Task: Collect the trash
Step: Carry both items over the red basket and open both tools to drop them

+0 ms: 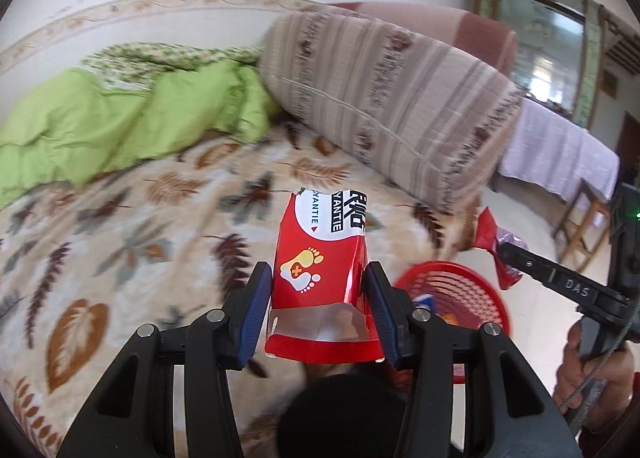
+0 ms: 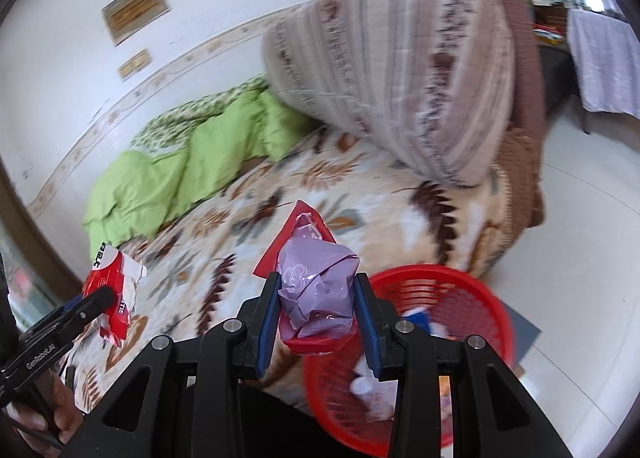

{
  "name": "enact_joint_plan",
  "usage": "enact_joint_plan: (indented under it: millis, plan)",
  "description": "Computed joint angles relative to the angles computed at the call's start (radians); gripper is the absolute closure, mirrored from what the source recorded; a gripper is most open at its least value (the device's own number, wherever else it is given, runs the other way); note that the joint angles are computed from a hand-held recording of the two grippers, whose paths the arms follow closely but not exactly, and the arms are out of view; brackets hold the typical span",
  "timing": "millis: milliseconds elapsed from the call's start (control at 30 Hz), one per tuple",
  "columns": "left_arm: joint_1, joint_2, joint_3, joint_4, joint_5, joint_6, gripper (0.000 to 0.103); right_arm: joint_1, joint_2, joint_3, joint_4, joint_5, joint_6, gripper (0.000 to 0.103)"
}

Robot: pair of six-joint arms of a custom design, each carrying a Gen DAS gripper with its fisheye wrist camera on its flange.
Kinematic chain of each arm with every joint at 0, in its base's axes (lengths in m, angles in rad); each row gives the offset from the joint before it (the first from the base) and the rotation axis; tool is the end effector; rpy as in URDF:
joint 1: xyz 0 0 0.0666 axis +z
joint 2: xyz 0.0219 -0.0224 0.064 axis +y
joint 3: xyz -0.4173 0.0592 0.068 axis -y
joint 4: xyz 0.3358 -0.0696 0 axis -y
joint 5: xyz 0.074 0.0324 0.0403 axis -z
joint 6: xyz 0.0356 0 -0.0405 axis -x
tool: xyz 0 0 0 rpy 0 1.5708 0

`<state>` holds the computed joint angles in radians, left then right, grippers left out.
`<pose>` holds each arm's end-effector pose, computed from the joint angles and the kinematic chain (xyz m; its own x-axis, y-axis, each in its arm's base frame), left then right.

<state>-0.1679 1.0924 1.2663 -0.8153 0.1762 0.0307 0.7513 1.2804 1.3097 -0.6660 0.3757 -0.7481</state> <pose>0.3027 -0.0580 0.5251 -0.5989 0.0709 -0.7977 0.2848 0.9498 -0.1294 0.2936 0.2558 0.4959 -0.6038 0.3020 -0.7378 -0.0118 0.9220 0.3871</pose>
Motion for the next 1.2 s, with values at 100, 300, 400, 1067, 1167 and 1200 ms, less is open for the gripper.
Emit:
enact_joint_plan:
  millis: [100,300,400,1067,1167,1200]
  plan:
    - [-0.049,0.047,0.036,-0.033,0.048,0.021,0.056,-0.032,-0.040,-0.031,-0.027,0.009,-0.027,0.064]
    - [-0.145,0.122,0.076,-0.050,0.063,0.037,0.056,-0.083,-0.073,-0.068,-0.037,-0.009,-0.056,0.063]
    - [-0.180,0.151,0.085,-0.049,0.063,0.039,0.055,-0.096,-0.068,-0.075,-0.035,-0.020,-0.066,0.063]
    - [-0.082,0.049,-0.009,0.022,0.003,-0.026,0.006,0.112,0.108,0.167,-0.425,0.452,-0.188,0.008]
    - [-0.008,-0.006,-0.050,0.033,0.007,-0.046,0.002,0.182,0.170,0.242,-0.564,0.581,-0.341,0.001]
    - [0.014,-0.022,-0.064,0.032,-0.009,-0.054,0.002,0.200,0.182,0.257,-0.587,0.609,-0.378,0.001]
